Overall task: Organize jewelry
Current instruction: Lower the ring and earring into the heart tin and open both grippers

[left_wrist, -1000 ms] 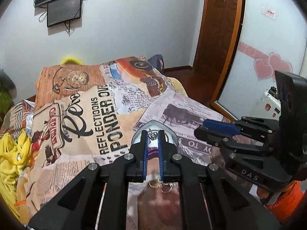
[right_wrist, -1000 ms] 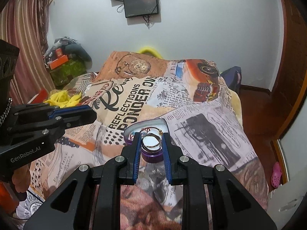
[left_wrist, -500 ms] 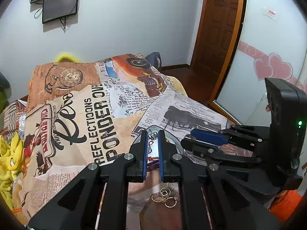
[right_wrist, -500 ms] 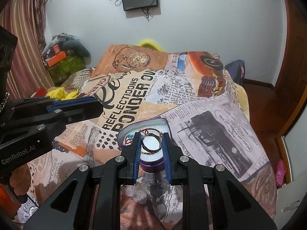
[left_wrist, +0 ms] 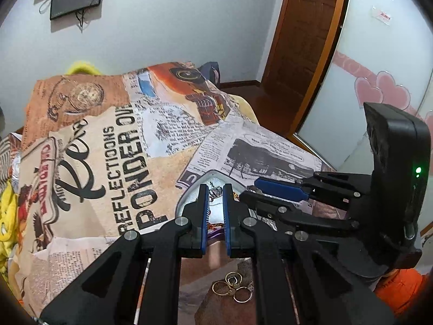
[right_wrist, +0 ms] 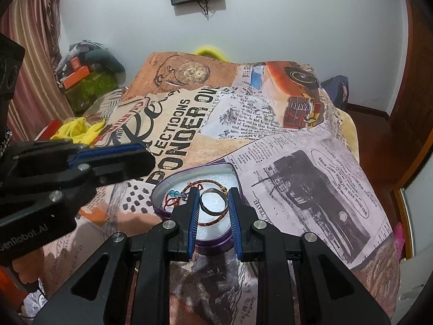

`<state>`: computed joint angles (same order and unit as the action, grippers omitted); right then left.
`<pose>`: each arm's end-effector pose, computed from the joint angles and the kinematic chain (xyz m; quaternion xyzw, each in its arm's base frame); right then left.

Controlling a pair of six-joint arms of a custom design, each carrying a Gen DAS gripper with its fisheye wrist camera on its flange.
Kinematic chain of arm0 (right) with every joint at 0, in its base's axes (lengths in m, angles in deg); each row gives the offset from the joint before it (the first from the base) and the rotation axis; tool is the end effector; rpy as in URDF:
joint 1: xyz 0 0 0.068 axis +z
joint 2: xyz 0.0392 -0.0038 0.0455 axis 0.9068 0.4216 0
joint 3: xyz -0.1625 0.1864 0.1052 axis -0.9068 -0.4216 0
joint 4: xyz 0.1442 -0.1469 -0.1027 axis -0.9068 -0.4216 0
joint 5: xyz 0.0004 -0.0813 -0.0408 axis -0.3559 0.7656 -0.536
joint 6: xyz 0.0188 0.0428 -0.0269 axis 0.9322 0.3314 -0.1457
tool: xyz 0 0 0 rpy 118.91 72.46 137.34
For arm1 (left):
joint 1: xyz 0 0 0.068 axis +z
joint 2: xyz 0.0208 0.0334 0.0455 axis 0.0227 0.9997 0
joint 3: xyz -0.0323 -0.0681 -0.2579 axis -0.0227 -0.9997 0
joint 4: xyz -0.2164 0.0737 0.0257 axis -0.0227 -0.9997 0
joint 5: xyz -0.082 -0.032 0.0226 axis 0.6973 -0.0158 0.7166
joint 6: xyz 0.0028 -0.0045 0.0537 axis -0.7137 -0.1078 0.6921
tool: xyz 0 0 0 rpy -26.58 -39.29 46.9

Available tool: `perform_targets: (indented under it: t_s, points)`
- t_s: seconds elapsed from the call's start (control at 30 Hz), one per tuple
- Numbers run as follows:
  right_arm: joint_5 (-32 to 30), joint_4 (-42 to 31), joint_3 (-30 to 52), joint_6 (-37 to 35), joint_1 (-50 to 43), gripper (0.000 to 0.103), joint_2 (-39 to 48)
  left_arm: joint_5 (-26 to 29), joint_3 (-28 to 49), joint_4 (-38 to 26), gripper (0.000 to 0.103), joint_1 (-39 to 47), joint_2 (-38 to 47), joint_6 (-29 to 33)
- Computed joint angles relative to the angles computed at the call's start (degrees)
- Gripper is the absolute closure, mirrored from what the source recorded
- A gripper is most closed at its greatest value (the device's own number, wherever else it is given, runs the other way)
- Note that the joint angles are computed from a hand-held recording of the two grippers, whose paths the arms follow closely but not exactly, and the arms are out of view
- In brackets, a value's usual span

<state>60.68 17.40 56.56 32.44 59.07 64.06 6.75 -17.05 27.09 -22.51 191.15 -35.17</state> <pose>0.2619 -0.0155 0.1664 -0.0872 0.9172 0.1083 0.3734 0.3226 -0.1517 0.1577 0.2373 0.8882 -0.1860 0.3466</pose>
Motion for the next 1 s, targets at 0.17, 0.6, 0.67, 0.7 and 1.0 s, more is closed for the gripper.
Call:
perform_targets:
  t_s: [0.17, 0.6, 0.67, 0.7, 1.0]
  points:
    - [0.14, -0.26, 0.91, -0.34, 0.12, 0.084, 1.29, 1.91, 2.41, -1.29, 0.095, 0.68, 3.07, -0.21]
    - [-0.25, -0.49, 2.35, -0.61, -0.05, 0.084, 4.89, 4.55, 7.19, -5.04, 0.095, 1.47, 8.26, -0.29]
    - [-0.45, -0.61, 2.41, -0.73, -0.04, 0.084, 5.04, 4.98, 7.73, -5.86, 0.095, 1.55, 8.60, -0.10]
    - [-0.50, -0.66, 2.39, -0.75, 0.00, 0.084, 4.94, 5.04, 7.98, -6.18, 0.095, 1.59, 8.74, -0.04]
    - [-0.19, -0.31, 2.63, -1.15, 0.71, 0.084, 5.49, 0.97, 5.51, -4.43, 0.095, 1.13, 6.66, 0.29]
